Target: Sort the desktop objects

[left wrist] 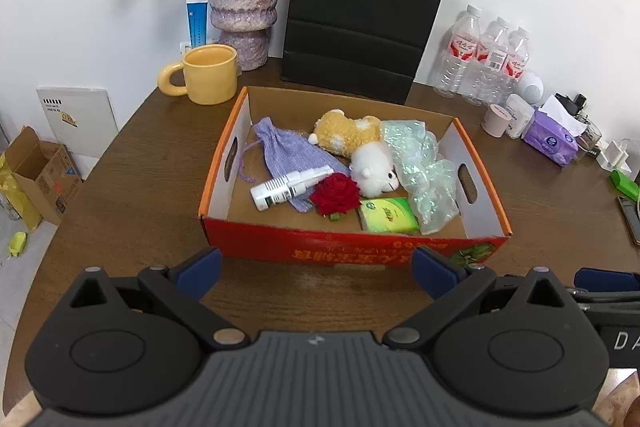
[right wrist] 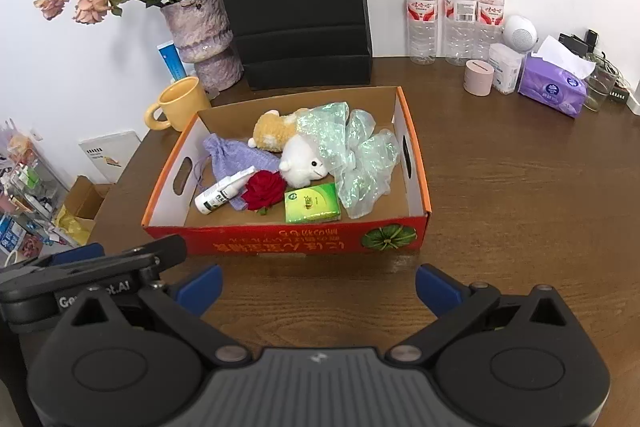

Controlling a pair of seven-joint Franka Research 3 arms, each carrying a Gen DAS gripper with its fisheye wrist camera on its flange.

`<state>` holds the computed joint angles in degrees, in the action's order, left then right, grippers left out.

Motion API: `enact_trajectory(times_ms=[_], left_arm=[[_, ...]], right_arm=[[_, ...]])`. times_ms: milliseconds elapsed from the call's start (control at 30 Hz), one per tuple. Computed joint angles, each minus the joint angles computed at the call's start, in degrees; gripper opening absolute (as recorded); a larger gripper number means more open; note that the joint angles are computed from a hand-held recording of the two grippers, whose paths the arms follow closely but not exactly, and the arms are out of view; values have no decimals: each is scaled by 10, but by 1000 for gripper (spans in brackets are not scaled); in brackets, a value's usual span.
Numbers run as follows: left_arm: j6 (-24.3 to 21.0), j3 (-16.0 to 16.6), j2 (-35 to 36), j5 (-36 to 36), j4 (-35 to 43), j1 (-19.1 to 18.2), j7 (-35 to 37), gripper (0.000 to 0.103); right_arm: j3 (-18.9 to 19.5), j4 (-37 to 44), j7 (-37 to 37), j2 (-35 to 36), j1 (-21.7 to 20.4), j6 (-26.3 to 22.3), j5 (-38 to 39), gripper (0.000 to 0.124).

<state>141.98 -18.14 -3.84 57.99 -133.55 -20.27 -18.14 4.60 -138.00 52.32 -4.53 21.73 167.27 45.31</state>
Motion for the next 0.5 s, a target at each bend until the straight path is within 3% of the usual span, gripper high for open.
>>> enact_trajectory(times_ms=[500], left_arm=[[-47, -29, -44, -69, -25, -27, 22, 103]], right_arm=[[-17, -84, -7, -86, 24, 5, -4, 103]])
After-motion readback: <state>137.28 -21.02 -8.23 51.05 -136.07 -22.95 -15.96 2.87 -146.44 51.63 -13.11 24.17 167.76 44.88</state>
